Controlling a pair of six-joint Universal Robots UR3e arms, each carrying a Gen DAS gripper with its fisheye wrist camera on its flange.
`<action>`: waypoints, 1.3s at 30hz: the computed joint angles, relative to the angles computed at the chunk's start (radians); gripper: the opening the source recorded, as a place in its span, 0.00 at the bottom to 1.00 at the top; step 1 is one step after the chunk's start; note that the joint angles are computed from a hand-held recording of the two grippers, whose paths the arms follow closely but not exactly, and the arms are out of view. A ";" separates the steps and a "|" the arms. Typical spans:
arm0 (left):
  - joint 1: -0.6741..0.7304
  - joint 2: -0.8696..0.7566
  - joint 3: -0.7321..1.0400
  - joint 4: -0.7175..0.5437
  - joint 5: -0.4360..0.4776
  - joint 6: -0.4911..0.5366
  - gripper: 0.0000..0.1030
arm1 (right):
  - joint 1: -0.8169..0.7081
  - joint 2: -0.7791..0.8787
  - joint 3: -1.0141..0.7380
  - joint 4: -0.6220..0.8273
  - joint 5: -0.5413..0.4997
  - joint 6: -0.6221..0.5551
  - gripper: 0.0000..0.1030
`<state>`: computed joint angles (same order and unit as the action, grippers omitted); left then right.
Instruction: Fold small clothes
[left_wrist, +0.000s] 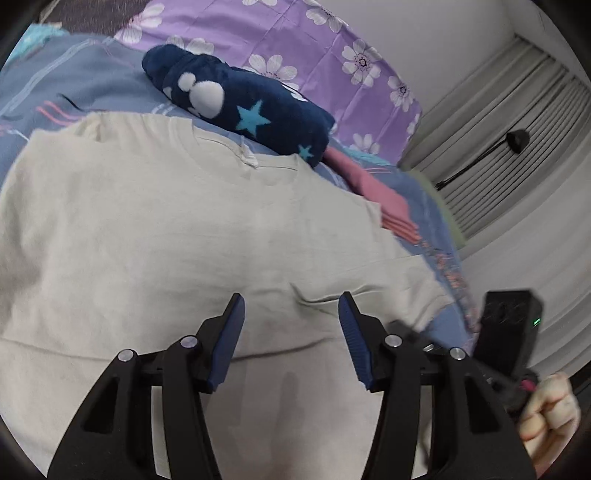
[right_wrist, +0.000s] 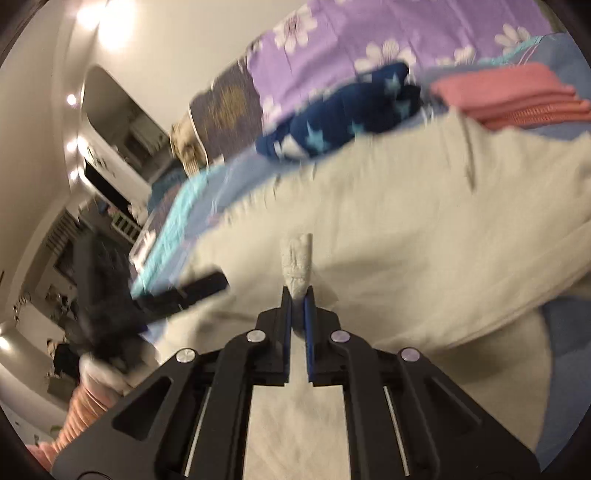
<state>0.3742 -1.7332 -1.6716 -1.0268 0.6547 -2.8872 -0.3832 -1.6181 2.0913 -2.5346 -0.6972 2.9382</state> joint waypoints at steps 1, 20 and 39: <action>-0.001 -0.002 0.013 -0.034 -0.016 0.010 0.53 | -0.001 -0.024 0.017 0.014 -0.003 -0.021 0.06; -0.215 -0.266 0.342 -0.180 0.016 -0.287 0.55 | 0.088 -0.139 0.116 -0.085 -0.138 -0.108 0.06; -0.173 -0.354 1.070 -0.340 -0.009 -0.150 0.02 | -0.133 -0.083 0.066 -0.008 -0.127 -0.069 0.27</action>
<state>0.2010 -2.0874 -0.6016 -1.3667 0.6457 -3.0376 -0.5162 -1.7014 2.1575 -2.5421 -0.8242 2.8691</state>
